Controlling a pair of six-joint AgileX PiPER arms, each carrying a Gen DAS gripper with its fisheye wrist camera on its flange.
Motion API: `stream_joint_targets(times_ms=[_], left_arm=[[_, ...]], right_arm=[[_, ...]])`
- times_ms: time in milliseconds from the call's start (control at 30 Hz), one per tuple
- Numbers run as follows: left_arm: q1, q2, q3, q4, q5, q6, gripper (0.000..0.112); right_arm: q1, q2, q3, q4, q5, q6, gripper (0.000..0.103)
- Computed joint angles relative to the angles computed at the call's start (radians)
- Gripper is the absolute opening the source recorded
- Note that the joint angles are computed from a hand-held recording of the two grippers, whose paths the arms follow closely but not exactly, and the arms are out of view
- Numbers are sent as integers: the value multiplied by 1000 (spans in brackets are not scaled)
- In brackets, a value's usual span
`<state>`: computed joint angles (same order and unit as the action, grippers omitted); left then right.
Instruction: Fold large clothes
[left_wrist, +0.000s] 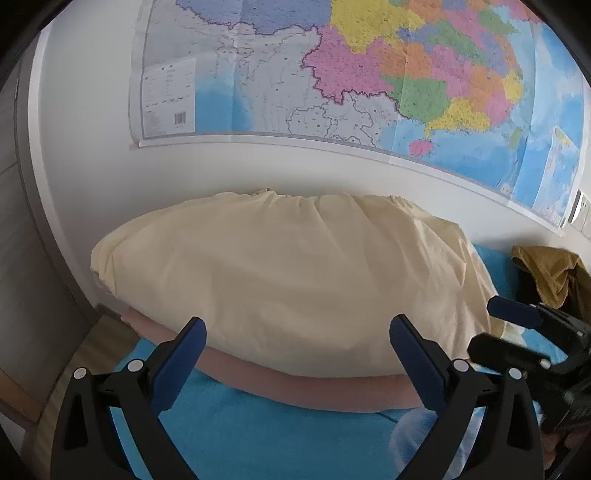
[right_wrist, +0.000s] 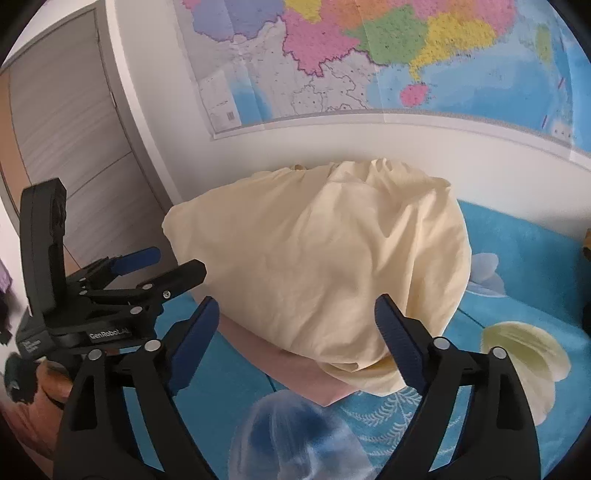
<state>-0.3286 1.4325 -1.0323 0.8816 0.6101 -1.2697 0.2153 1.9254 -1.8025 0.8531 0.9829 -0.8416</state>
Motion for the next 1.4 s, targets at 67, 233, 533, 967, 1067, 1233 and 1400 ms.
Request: stream_joint_targets(times_ms=[67,233,533,967,1067,1233,1400], left_arm=[[-9,-5,2,-2,7,-11,97],[-50,-7,4,40,78,-82,97],[-157,-32,49,124,205,-229,97],[-258,-64,95,123,311,-316,97],[-288,-57,93,127,338,-335,97],[-329,-51,87,133,379,-359,97],[-343,-57,86,123,381,-367,97]], right_arm=[[-2,-21,34,13,-26,-14,93],[2,-69,112,16,-85,-45,97],[10,-152,267,40,-180,-98,97],[-9,-255,435,92,-230,-193,97],[-20,-269,457,108,-223,-210,97],[-30,-297,487,118,-226,-233,97],[-47,-313,510,146,-220,-269,97]])
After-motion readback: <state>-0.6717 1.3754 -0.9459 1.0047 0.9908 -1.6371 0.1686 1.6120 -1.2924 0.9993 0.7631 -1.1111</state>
